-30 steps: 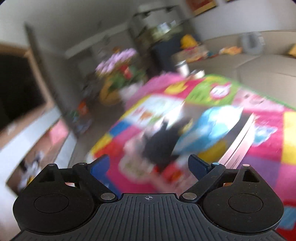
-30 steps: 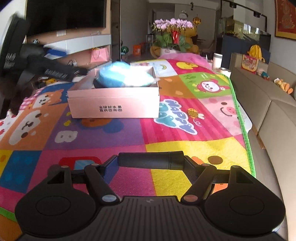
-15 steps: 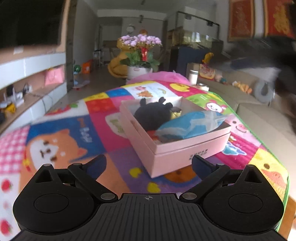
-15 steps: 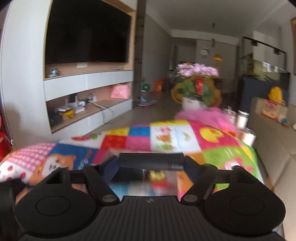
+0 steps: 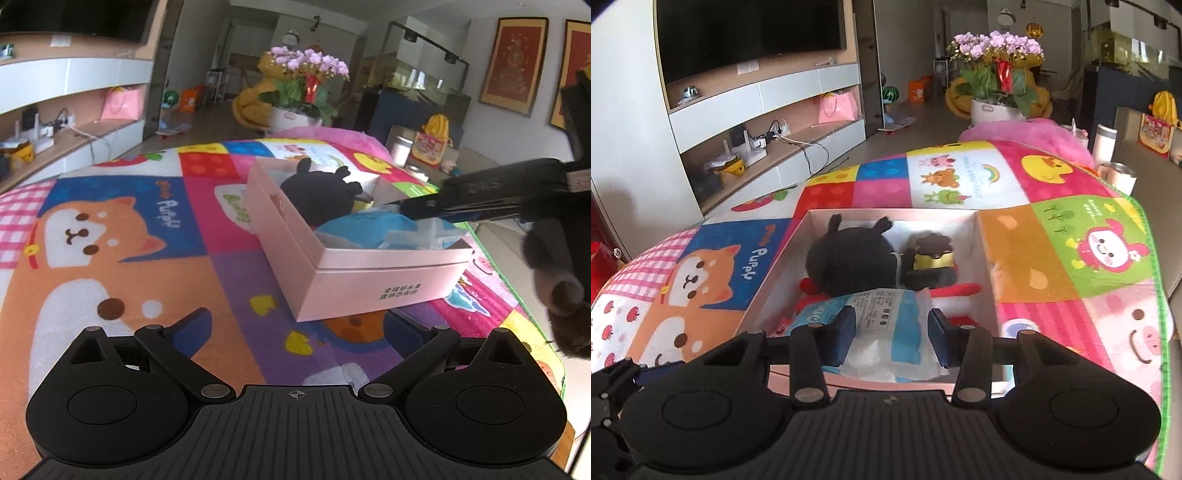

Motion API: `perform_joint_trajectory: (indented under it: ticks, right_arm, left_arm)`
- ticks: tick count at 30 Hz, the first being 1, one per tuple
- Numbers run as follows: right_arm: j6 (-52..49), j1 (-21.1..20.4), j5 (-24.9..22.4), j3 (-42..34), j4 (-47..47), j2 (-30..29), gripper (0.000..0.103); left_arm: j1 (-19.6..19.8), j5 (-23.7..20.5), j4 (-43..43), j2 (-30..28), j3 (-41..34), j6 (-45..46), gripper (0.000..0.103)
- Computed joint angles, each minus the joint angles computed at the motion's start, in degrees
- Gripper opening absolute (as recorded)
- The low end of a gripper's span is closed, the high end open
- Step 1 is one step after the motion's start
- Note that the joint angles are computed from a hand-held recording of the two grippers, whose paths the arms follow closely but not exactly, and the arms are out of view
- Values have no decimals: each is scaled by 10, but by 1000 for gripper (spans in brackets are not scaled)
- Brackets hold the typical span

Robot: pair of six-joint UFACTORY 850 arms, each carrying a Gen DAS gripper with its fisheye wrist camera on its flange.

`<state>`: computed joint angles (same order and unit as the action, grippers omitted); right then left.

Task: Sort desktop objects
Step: 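Carry the bag and stick over the pink box and open the left tool, then lower the foam stick into the pink box and open the right tool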

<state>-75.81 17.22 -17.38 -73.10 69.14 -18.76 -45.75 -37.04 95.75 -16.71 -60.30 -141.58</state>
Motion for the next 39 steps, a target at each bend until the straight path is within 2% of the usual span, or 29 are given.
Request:
perform_joint_trajectory:
  ticks: [1,4,6,9,11,12,13,17,18,19,20,22,25,26,28,29,30,31,32,35,36,37,38,39]
  right_arm:
    - [-10,5,2,-2,9,-5,44]
    - [-105,26,49,-6,81,-18,44]
    - [-70,25,46,-14,56,-24,44]
    - [84,2,-20,-35,-69,-24,46]
    - [159,-14,-89,-65,-126,-33,61]
    - [194,-19,-115,-84,-147,-42,76]
    - [236,-19,-128,-102,-175,-51,80]
    - [378,-5,-173,-194,-305,-116,80]
    - [406,-2,-185,-211,-326,-131,80]
    - [414,-4,-207,-227,-324,-146,75]
    - [399,-9,-228,-233,-298,-153,73]
    - [300,-19,-232,-203,-201,-137,54]
    - [120,-24,-224,-146,-83,-88,50]
    - [60,-22,-200,-126,-51,-73,50]
    - [-55,-4,-91,-84,-15,-41,51]
    - [-85,5,-31,-71,-16,-32,52]
    - [-92,11,10,-65,-18,-28,52]
    - [-74,10,27,-65,-29,-29,52]
    - [-33,3,20,-69,-49,-31,52]
    - [113,-26,-70,-94,-111,-42,51]
    - [133,-36,-103,-103,-110,-49,48]
    - [157,-42,-138,-114,-114,-57,44]
    - [177,-47,-169,-123,-117,-64,42]
    - [195,-46,-184,-130,-126,-70,41]
  left_arm:
    - [0,1,-1,0,-1,3,102]
    - [-5,-3,-12,2,-2,18,102]
    - [-10,-11,-23,4,0,33,102]
    - [-11,-17,-27,10,5,33,102]
    - [-7,-10,-22,9,4,14,102]
    - [-5,-3,-20,7,2,6,102]
    - [-4,4,-16,7,0,0,102]
    - [-10,10,5,10,0,0,102]
    - [-12,8,8,14,4,2,102]
    - [-14,6,6,18,8,5,102]
    - [-14,3,0,23,13,6,102]
    - [-11,4,-15,29,17,3,102]
    - [-4,12,-11,33,18,-15,102]
    - [-4,7,-12,31,15,-7,102]
    - [-8,-7,-12,27,7,17,102]
    - [-9,-11,-12,24,2,30,102]
    - [-10,-15,-14,21,-3,43,102]
    - [-11,-17,-13,19,-9,53,102]
    - [-10,-16,-8,16,-13,60,102]
    - [-5,6,27,11,-26,70,99]
    - [-3,18,45,9,-32,73,94]
    - [0,30,55,4,-41,87,77]
    - [1,38,49,-3,-53,113,69]
    - [2,40,41,-12,-67,139,69]
